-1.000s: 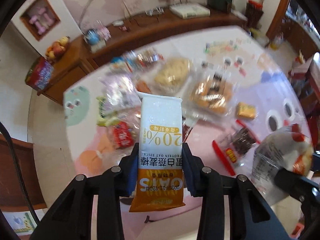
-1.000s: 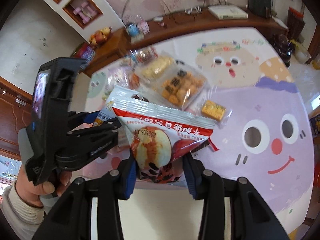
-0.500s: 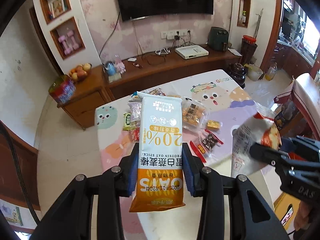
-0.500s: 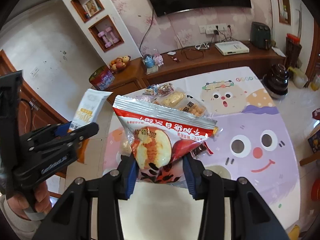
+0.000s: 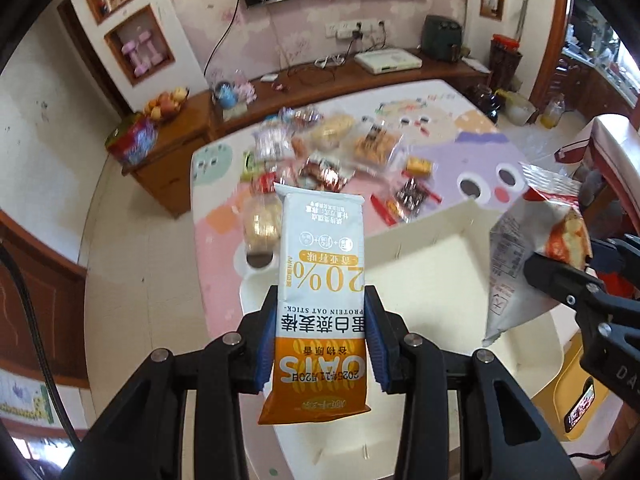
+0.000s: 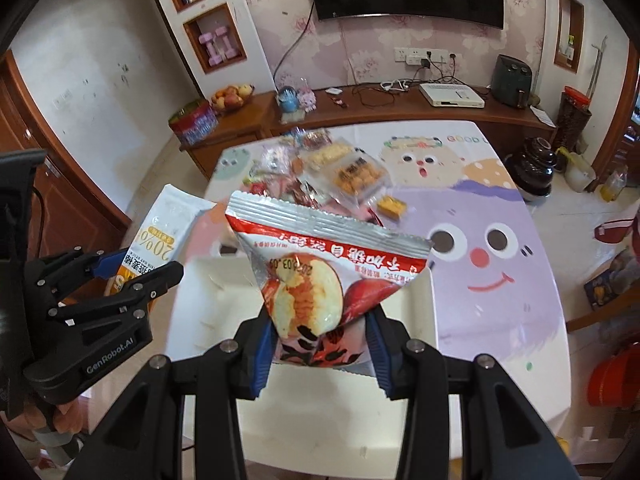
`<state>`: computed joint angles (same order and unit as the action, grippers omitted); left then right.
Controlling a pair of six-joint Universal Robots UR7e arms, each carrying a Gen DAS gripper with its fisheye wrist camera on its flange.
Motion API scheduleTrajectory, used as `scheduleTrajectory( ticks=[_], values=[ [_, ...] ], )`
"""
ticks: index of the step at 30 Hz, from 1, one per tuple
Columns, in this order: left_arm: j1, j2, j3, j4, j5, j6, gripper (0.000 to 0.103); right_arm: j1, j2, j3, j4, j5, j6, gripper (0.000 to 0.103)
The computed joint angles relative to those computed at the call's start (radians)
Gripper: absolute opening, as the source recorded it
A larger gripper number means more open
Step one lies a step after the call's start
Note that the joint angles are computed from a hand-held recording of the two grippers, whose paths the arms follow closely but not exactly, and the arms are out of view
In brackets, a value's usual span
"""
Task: Organize snacks
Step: 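Carry both snacks over the white tray and open both tools to drop them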
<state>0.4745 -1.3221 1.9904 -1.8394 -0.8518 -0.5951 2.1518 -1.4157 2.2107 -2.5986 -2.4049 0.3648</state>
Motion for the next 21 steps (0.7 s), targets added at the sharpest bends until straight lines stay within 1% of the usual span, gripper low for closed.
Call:
scheduleTrajectory(
  ticks=[5, 7, 13, 15, 16, 17, 18, 21],
  values=[
    [0.003, -0.003, 0.022, 0.032, -0.032, -0.069, 0.038, -0.002, -0.007, 0.017, 0.083, 0.002, 0.053, 0.042],
    [0.012, 0.008, 0.021, 0.025, -0.042, -0.073, 0.038, -0.003, -0.007, 0.02, 0.118, 0.007, 0.073, 0.042],
    [0.011, 0.012, 0.021, 0.048, -0.068, -0.09, 0.039, 0.0, -0.009, 0.023, 0.175, 0.018, 0.113, 0.044],
    [0.011, 0.013, 0.019, 0.055, -0.073, -0.093, 0.049, 0.001, -0.009, 0.022, 0.193, 0.011, 0.135, 0.045],
    [0.011, 0.014, 0.019, 0.056, -0.075, -0.093, 0.066, 0.0, -0.01, 0.021, 0.2, 0.014, 0.143, 0.046],
    [0.007, 0.009, 0.023, 0.056, -0.072, -0.1, 0.08, 0.0, -0.011, 0.021, 0.2, 0.014, 0.146, 0.048],
    [0.003, 0.007, 0.025, 0.05, -0.07, -0.102, 0.082, 0.003, -0.01, 0.021, 0.202, 0.009, 0.151, 0.048],
    [-0.005, -0.003, 0.032, 0.03, -0.07, -0.089, 0.082, 0.017, -0.002, 0.014, 0.207, -0.016, 0.157, 0.054]
  ],
)
